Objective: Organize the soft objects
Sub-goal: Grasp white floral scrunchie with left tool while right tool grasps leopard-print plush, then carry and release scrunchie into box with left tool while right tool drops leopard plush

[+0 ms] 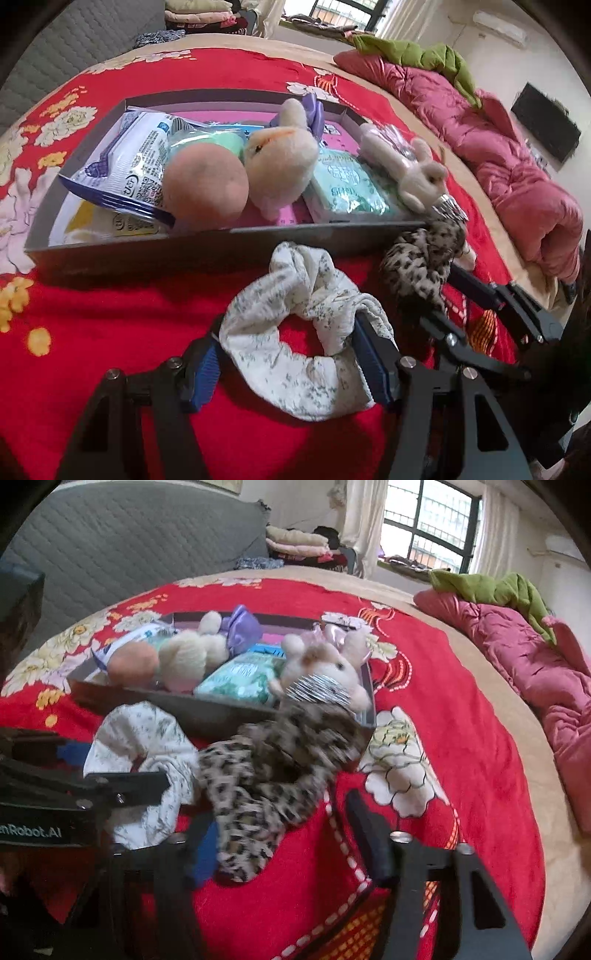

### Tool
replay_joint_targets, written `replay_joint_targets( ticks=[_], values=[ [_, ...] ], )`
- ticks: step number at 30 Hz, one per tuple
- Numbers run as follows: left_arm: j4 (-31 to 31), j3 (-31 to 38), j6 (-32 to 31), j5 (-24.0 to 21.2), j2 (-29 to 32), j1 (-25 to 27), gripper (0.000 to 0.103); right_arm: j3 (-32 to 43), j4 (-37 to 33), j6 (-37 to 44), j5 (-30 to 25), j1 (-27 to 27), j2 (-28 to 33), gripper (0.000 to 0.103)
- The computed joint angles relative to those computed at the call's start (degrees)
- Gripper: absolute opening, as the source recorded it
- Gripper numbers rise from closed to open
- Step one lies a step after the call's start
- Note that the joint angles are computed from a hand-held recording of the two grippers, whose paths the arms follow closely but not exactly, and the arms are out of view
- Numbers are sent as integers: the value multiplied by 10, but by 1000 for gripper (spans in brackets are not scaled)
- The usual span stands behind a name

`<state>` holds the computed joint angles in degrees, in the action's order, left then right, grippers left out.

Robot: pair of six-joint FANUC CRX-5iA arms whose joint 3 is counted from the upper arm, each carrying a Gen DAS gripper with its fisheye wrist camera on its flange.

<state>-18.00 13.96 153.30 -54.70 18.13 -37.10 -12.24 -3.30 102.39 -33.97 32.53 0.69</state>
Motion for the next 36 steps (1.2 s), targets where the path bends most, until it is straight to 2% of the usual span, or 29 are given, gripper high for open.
replay_joint_targets(
  ticks=[1, 2, 3, 4, 7, 13, 22, 28, 36],
  values=[
    [1, -7, 2, 11, -3, 2, 59, 6, -12, 10, -3, -3, 3, 38],
    [-1, -11, 0, 18, -5, 4, 55, 17, -32, 26, -14, -9, 7, 36],
    [-4, -11, 2, 18, -5, 3, 42, 27, -50, 37, -25, -14, 11, 31],
    [-4, -15, 3, 25, -7, 5, 32, 33, -62, 42, -31, -19, 12, 28],
    [12, -36, -9, 57, -18, 12, 15, 46, -95, 59, -45, -31, 10, 25],
    [-9, -30, -9, 53, -29, -4, 13, 56, -138, 89, -67, -44, -4, 22],
    [-72, -17, 30, 13, -61, -34, 12, 49, -180, 121, -84, -52, -46, 21],
    [-123, -13, 69, -8, -88, -51, 12, 52, -211, 149, -85, -52, -71, 20],
    [-192, -17, 123, -49, -122, -57, 12, 71, -210, 157, -56, -40, -77, 20]
  ],
)
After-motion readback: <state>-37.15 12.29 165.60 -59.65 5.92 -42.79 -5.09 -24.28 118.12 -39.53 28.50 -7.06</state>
